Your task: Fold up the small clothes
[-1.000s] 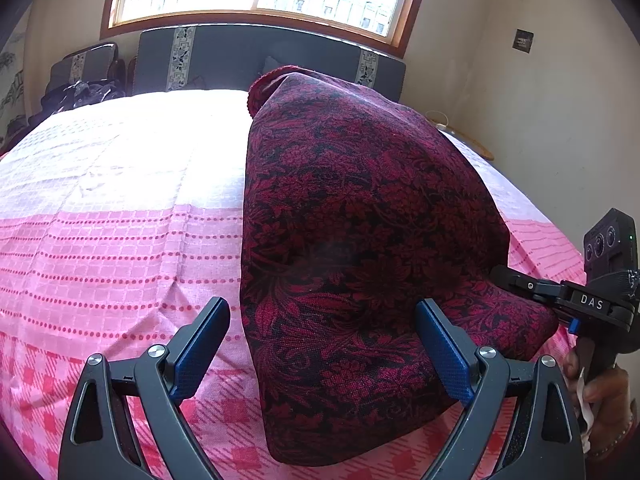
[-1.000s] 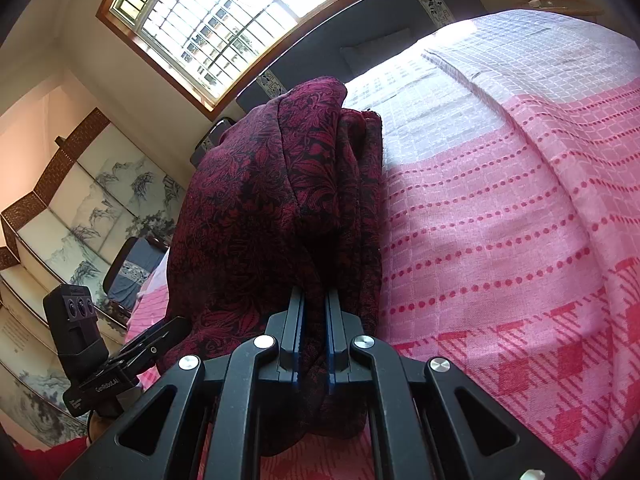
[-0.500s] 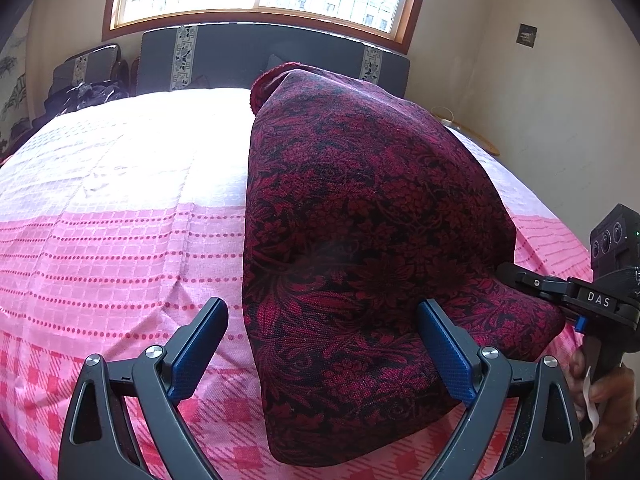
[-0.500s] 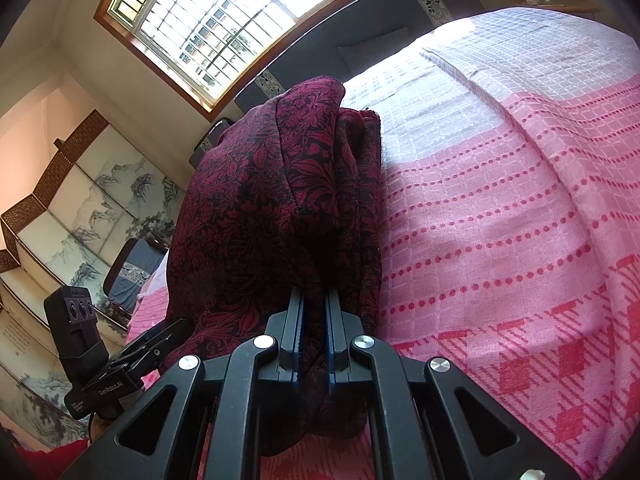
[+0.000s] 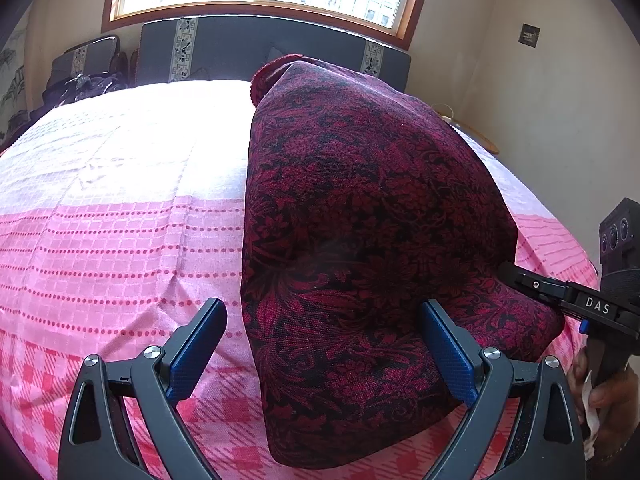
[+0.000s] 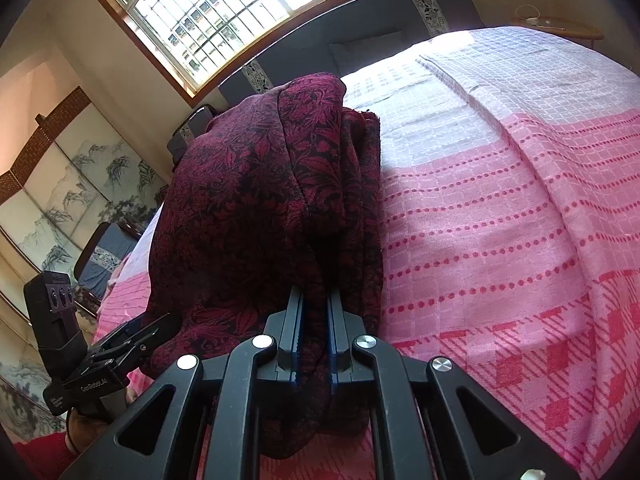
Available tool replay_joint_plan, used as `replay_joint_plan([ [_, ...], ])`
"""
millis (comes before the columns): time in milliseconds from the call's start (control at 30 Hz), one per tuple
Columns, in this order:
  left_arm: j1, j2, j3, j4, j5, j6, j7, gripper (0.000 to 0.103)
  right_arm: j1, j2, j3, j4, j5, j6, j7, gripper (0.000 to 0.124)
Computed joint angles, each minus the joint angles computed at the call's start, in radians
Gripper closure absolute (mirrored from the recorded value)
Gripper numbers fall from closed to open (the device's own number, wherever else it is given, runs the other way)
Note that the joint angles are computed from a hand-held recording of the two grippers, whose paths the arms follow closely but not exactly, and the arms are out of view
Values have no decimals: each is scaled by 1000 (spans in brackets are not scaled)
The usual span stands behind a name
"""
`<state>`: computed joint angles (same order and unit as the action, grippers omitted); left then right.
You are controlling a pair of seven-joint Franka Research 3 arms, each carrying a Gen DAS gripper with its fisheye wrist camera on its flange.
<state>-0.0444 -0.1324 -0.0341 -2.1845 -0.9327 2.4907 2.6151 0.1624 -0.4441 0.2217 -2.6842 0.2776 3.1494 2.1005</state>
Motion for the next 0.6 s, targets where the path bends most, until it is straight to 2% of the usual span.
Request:
replay_joint_plan([
  [67, 2, 3, 1, 4, 1, -6, -4, 7, -55, -5, 55, 12, -23, -27, 28, 116],
  [300, 4, 4, 0, 4, -3, -3, 0, 7, -166, -19, 151, 59, -162, -131, 130, 115],
  [600, 6, -2, 5, 1, -21, -13, 12, 7, -198, -9, 181, 111, -331, -209, 264, 114],
])
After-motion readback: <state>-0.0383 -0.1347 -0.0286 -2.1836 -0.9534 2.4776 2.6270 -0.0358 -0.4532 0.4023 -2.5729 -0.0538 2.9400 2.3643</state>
